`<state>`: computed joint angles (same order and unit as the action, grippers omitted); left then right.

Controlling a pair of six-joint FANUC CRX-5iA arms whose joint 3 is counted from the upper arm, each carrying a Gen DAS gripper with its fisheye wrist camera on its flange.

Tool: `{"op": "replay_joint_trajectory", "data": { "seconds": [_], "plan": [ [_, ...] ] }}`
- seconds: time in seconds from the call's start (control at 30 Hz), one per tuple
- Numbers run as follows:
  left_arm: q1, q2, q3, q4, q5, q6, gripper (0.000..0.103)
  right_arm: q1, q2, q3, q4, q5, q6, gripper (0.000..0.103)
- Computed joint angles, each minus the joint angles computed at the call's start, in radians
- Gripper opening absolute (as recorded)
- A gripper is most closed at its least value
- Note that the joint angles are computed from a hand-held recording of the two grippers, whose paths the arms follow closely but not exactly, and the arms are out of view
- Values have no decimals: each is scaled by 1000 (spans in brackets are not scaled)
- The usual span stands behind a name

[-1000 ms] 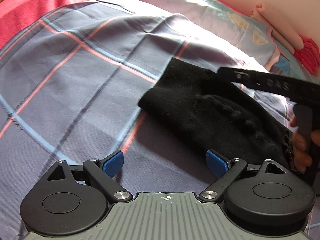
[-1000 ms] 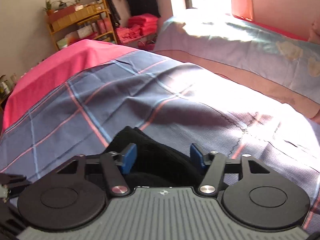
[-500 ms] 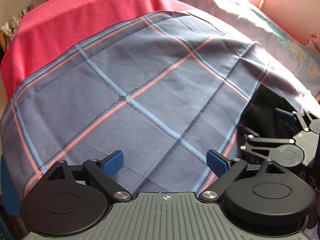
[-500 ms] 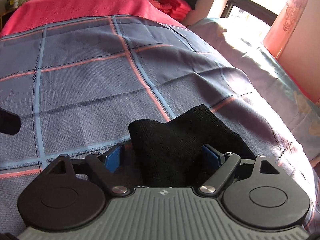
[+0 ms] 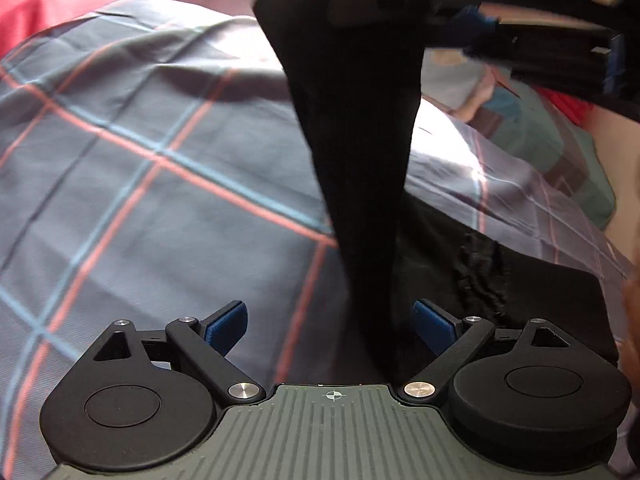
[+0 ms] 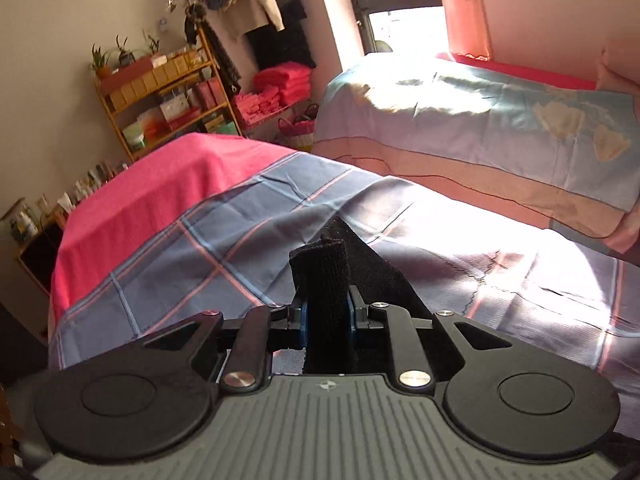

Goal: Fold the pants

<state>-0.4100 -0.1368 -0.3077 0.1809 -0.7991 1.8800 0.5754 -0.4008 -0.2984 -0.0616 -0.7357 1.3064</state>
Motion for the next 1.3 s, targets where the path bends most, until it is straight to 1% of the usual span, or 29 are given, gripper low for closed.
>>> {"op": "replay_joint_trajectory", "data": {
  "seconds": [0.03, 0.1, 0.17, 0.23, 0.3, 0.37, 0.4, 0.43, 0.47, 0.53, 0.57, 0.6, 0.63, 0.67, 0.7, 0.73, 0.77, 0.8, 0.87, 0.93, 1.0, 1.03, 1.07, 1.1, 1.13, 1.17, 1.2, 1.23, 1.3],
  "plan": [
    [-27, 42, 35, -20, 2, 8, 103, -19, -32, -10, 5, -1, -7, 21],
    [-70, 133, 140, -99, -76, 63, 103, -69, -98, -34, 3, 5, -12, 21],
    [-69, 166, 152, -55, -89, 21, 103, -134, -167, -65, 17, 10, -35, 20],
    [-73, 165, 144, -23, -83, -34, 103, -213, -235, -96, 12, 3, -46, 20],
    [-84, 159, 141, 7, -78, -102, 103, -273, -316, -164, 94, 0, -140, 20],
    [-98, 156, 144, 22, -77, -166, 103, -358, -391, -228, 115, -12, -210, 19],
    [-102, 156, 145, 36, -79, -200, 103, -385, -427, -271, 150, -17, -260, 19],
    [-105, 156, 139, 67, -79, -249, 103, -398, -455, -323, 218, -38, -334, 19],
    [-102, 154, 132, 97, -82, -291, 103, -426, -448, -341, 233, -94, -370, 20],
    [-85, 131, 101, 171, -90, -387, 103, -522, -390, -327, 135, -220, -358, 21],
    [-78, 120, 92, 193, -97, -421, 103, -540, -399, -345, 122, -231, -371, 25],
    [-74, 111, 93, 201, -111, -440, 103, -522, -438, -381, 159, -217, -422, 29],
    [-69, 103, 100, 198, -124, -452, 103, -470, -485, -425, 248, -203, -518, 34],
    [-67, 95, 103, 198, -127, -465, 103, -416, -516, -463, 354, -199, -619, 46],
    [-70, 98, 121, 189, -128, -463, 103, -386, -523, -485, 433, -193, -683, 54],
    [-71, 103, 141, 177, -129, -455, 103, -376, -511, -490, 471, -177, -705, 55],
    [-74, 111, 158, 178, -127, -449, 103, -390, -497, -482, 465, -147, -678, 56],
    [-73, 123, 167, 192, -117, -449, 103, -404, -476, -471, 447, -111, -639, 64],
    [-80, 150, 200, 186, -98, -402, 103, -375, -456, -480, 501, -70, -645, 74],
    [-83, 178, 230, 199, -83, -369, 103, -347, -437, -485, 531, -50, -623, 74],
    [-83, 178, 217, 233, -52, -373, 103, -320, -399, -478, 529, -86, -577, 75],
    [-88, 184, 226, 214, -56, -357, 103, -304, -375, -479, 539, -121, -574, 75],
    [-101, 198, 251, 162, -76, -326, 103, -286, -371, -491, 548, -175, -562, 75],
    [-112, 215, 266, 126, -100, -324, 103, -280, -381, -511, 547, -194, -549, 78],
    [-123, 248, 297, 89, -160, -333, 103, -295, -410, -530, 522, -183, -541, 80],
    [-131, 276, 321, 63, -212, -328, 103, -340, -431, -523, 451, -170, -518, 85],
    [-123, 283, 303, 87, -231, -348, 103, -405, -418, -487, 349, -172, -467, 88],
    [-103, 273, 257, 151, -217, -381, 103, -471, -397, -450, 258, -173, -412, 89],
    [-77, 265, 234, 207, -222, -388, 103, -609, -355, -371, 66, -183, -253, 89]
  ]
}}
